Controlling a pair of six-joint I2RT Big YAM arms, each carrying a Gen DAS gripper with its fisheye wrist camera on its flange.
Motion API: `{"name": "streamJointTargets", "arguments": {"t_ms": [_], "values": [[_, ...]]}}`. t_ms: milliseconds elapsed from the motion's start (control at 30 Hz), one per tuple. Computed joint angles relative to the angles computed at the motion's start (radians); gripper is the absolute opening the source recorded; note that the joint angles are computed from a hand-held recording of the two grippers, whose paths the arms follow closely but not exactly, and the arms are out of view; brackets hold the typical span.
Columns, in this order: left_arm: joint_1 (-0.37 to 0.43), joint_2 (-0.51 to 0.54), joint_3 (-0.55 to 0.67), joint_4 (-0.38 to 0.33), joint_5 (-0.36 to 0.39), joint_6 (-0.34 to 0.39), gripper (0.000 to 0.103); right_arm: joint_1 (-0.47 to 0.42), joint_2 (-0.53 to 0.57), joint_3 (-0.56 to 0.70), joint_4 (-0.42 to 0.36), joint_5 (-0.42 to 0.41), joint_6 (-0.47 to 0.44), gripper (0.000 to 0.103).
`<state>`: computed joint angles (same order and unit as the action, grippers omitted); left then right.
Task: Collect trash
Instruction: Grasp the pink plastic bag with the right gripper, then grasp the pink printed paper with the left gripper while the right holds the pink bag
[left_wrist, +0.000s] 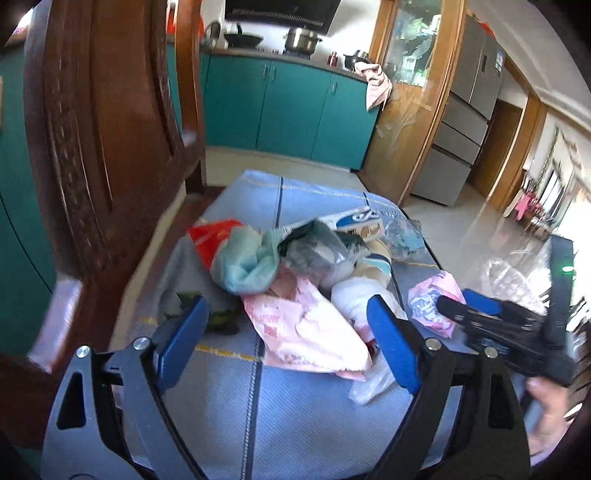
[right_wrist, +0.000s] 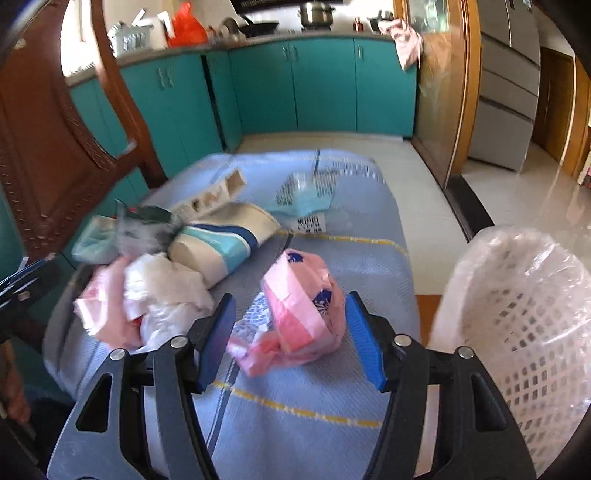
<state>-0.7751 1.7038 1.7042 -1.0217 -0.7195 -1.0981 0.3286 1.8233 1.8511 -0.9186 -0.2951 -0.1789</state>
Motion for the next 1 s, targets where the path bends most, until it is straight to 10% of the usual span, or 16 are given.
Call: {"name": "streamJointTargets", "arguments": {"t_ms": [400,733,833,1000], "values": [[0.035,0.009,-0.020,-0.028,0.137,-0.050,0.092,0.024,-0.114,-0.107,0.044,0.165,-0.244,0.033],[0.061,0.083,0.045,-0.049,0.227,0.002,0.091,0.015,-0.143,-0.173,0.009,0.096,-0.215,0.035],[0.066,0.064,0.009,0.004,0.268,0.017,0.051,0.018,-0.157,-0.192,0.020,0.089,-0.209,0.035],[0.044,0.031,-0.029,0.037,0.240,0.040,0.021,0.020,-0.186,-0.225,0.032,0.071,-0.197,0.035]]}}
